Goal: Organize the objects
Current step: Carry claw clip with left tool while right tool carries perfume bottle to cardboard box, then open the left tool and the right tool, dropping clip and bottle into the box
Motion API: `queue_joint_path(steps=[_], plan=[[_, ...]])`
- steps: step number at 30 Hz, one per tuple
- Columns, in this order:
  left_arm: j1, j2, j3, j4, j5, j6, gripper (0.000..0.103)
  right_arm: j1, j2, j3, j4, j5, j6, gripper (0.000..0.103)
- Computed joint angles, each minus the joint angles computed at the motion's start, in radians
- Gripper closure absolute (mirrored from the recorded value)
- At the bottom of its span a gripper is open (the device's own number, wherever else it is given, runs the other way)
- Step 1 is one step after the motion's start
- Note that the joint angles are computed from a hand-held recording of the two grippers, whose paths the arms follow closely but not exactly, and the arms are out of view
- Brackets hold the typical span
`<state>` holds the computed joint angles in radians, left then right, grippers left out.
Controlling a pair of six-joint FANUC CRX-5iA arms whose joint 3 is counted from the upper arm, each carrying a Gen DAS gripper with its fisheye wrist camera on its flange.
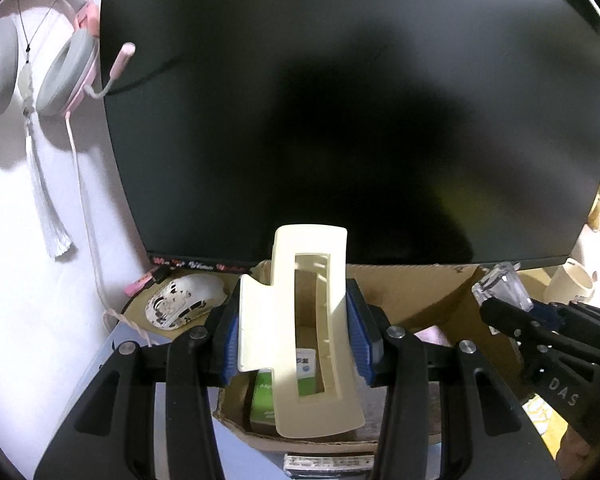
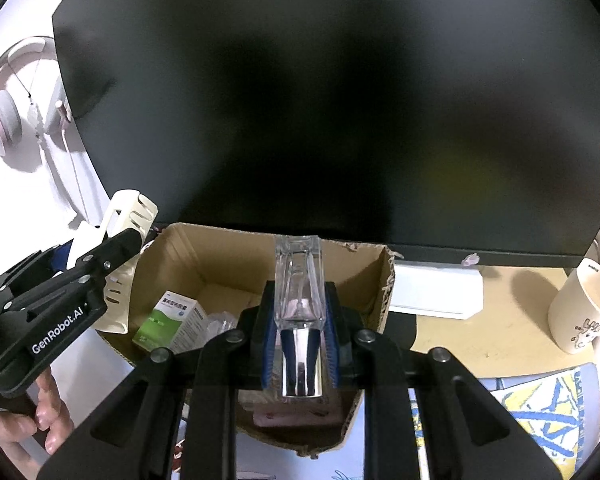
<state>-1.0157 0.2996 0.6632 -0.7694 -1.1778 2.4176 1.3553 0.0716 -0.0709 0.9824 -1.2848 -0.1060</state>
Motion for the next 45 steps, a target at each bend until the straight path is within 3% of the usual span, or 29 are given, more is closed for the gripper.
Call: queue_joint_path(steps=[15, 19, 23, 26, 29, 32, 37, 45], plan=[[0.037, 0.044, 0.02, 0.079, -0.019, -0.035, 0.059, -0.026, -0.002, -0.015, -0.027, 0.026, 0.003, 0.08], [0.017, 0.076, 0.062, 0.05, -0.076, -0.071, 0.059, -0.03, 0.007, -0.007, -0.036, 0.03, -0.001, 0.08], [0.015, 0.074, 0.064, 0.045, -0.081, -0.07, 0.059, -0.035, -0.031, -0.053, -0.007, 0.111, -0.042, 0.08], [0.02, 0.07, 0.061, 0.052, -0.084, -0.078, 0.058, -0.033, -0.014, -0.03, -0.022, 0.079, -0.019, 0.08], [0.017, 0.068, 0.06, 0.042, -0.091, -0.086, 0.047, -0.036, 0.001, -0.018, -0.021, 0.063, -0.019, 0.08], [-0.009, 0.076, 0.082, -0.022, -0.14, -0.065, 0.031, -0.035, -0.006, -0.023, -0.015, 0.062, -0.03, 0.08], [-0.016, 0.066, 0.092, -0.033, -0.172, -0.046, 0.006, -0.009, -0.008, -0.017, 0.018, 0.016, -0.018, 0.079], [-0.055, 0.061, 0.116, -0.104, -0.223, -0.079, 0.0, 0.021, -0.01, 0.005, 0.028, -0.025, 0.003, 0.052]])
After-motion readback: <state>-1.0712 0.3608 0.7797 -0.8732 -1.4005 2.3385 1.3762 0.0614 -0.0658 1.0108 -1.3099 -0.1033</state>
